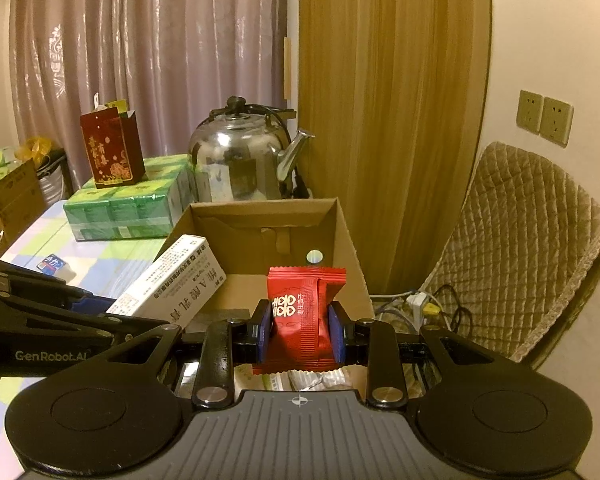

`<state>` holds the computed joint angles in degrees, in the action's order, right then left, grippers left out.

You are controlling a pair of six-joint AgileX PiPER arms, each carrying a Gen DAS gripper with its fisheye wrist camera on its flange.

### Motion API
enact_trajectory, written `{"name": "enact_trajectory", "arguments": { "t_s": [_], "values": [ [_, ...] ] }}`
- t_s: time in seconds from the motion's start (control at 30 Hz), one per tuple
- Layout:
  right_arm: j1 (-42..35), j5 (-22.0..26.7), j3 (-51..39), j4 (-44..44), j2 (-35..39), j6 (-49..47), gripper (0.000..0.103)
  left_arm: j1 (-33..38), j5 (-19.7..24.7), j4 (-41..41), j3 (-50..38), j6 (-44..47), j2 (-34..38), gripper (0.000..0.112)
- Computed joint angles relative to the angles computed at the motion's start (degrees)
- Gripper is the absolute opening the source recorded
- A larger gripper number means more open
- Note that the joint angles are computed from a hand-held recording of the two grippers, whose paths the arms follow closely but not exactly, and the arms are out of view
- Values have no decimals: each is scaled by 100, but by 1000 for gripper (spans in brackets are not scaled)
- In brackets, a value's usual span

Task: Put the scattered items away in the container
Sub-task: 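Open both grippers to drop the white box and red packet into the box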

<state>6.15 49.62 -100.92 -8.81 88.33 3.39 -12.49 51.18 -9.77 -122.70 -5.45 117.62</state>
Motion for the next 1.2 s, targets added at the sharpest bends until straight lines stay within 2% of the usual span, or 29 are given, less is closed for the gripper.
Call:
{"name": "enact_trajectory", "arguments": {
  "t_s": [0.57,0.6,0.63,1.2],
  "values": [
    [-142,-57,-152,160,217,-159,27,-1,175,48,-458,-59,310,22],
    [-152,-61,-146,170,222,-169,27,-10,161,91,-454,-82,311,23],
    [-150,-57,-142,170,220,-158,27,-23,131,157,-428,-130,300,30],
    [-59,-13,-20,214,129,-83,27,93,-520,327,962,-136,-509,32]
  ]
}}
